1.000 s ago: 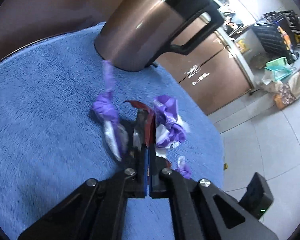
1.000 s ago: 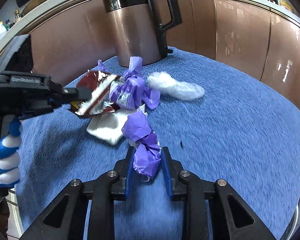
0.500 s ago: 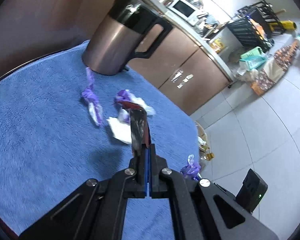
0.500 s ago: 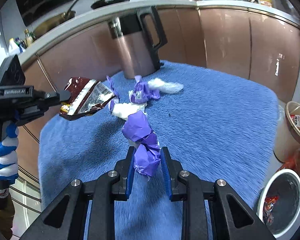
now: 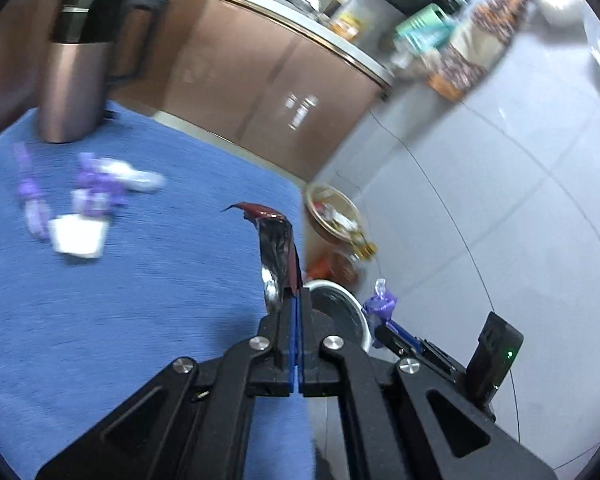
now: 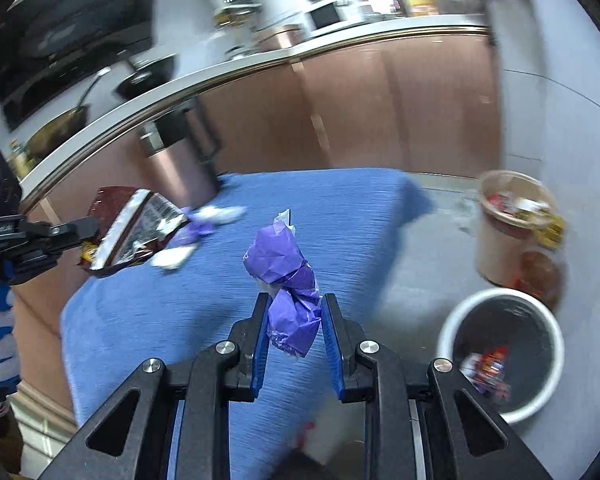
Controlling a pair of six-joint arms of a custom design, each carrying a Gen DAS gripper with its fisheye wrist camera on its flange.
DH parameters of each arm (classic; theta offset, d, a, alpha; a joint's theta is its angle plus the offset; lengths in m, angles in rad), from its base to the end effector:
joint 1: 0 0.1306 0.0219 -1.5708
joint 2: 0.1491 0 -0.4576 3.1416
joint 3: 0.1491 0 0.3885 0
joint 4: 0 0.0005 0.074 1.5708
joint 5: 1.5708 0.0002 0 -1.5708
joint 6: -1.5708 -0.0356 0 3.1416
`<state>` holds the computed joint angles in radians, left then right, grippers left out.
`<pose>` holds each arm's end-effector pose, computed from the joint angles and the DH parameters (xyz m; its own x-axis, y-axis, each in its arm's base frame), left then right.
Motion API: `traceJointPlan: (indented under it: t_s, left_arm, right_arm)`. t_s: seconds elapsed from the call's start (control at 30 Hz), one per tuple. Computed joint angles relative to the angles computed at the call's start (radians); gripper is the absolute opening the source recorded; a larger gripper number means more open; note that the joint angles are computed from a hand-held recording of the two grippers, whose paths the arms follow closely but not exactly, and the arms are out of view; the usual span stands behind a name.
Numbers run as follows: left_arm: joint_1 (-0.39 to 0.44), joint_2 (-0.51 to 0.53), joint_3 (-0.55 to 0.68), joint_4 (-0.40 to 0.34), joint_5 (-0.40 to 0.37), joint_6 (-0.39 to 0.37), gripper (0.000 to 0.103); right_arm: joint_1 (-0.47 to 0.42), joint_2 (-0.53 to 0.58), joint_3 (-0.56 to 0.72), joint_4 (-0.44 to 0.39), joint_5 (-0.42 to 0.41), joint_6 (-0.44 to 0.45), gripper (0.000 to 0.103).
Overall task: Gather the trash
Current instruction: 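Carry the snack wrapper and purple wrapper over the white bin, then open both tools to drop the wrappers into the bin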
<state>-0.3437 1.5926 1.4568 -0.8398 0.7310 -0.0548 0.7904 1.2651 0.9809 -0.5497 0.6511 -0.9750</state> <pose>0.5010 -0.2051 0.4456 -0.7454 0.3101 -0.5901 0.6451 0.5587 -0.5213 0.2915 0.2631 0.3978 -0.5231 0.4074 -0.7486 0.2749 0.9120 0.3043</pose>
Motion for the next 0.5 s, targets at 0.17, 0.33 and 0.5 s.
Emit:
traceJointPlan:
  t_s: [0.17, 0.33, 0.5]
  left_arm:
    - [-0.156, 0.049, 0.047, -0.036, -0.053, -0.018, 0.0]
    - [-0.291, 0.118, 0.108, -0.058, -0.13, -0.037, 0.0]
    - [-0.388, 0.216, 0.206, -0.074, -0.188, 0.0, 0.0]
  right_arm:
    - [-0.016, -0.093, -0.082, -0.166, 0.082, -0.204, 0.023]
    - [-0.074, -0.142, -0.147, -0.277, 0.076, -0.346, 0.024]
    - [-0.166, -0.159, -0.193, -0.29, 0.032, -0.348, 0.025]
